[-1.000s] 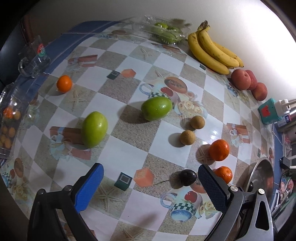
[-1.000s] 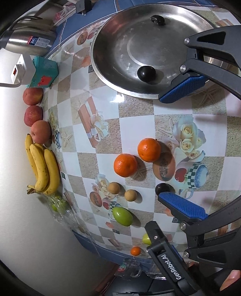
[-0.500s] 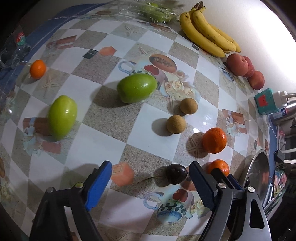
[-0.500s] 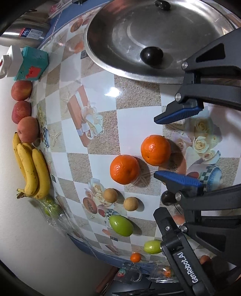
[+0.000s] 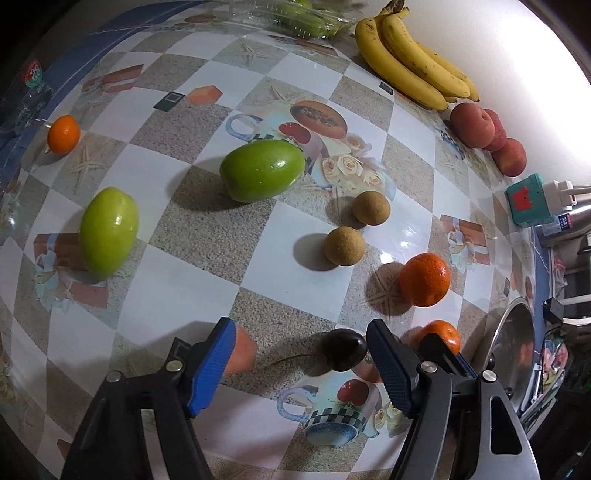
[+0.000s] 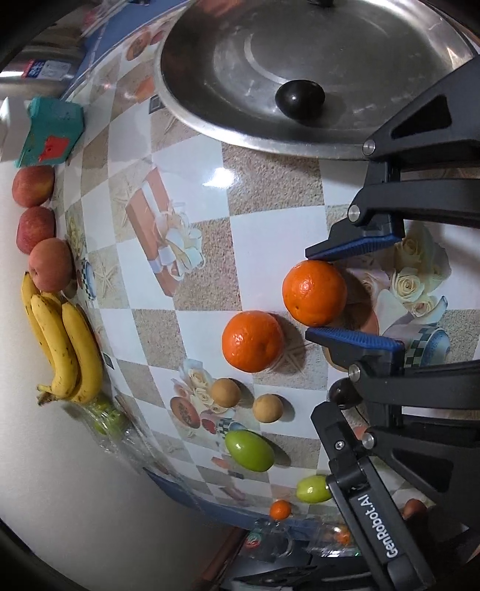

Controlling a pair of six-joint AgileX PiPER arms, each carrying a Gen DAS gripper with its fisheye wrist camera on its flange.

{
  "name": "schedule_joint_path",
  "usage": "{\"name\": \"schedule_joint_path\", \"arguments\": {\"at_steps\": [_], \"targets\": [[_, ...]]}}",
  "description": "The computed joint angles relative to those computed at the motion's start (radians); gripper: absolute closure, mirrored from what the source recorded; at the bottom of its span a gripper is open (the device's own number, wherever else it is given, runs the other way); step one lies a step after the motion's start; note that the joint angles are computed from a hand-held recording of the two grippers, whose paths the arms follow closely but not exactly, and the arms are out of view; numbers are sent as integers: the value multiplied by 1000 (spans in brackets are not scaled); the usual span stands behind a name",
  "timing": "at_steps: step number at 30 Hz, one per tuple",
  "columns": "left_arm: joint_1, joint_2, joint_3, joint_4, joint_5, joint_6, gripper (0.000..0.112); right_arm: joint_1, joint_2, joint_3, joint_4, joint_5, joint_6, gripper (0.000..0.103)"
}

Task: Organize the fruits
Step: 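Grasp a mandarin orange with the right tool while the left tool grasps a black plum, then carry the held orange and plum over the steel bowl with both tools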

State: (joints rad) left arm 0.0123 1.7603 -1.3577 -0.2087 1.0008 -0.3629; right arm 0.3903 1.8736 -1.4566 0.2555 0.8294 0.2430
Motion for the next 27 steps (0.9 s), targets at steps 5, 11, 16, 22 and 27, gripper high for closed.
{"name": "schedule_joint_path", "arguments": {"at_steps": [5,11,16,22,27], "targets": [[-22,18,-17,9,12,21,45,-29,-45,20,3,-1,27,65],[-63,40,-35,-1,9,57,50,-63,-92,42,30,-2,26,65],[-94,53,-51,23,7,59,61,-80,-100,47,45,3,19,65],[-95,57,-54,15,7,73,80,-88,-105,51,65,7,1,65],[-99,59,-59,17,8,70,84,-89,-106,51,71,5,0,65]]}}
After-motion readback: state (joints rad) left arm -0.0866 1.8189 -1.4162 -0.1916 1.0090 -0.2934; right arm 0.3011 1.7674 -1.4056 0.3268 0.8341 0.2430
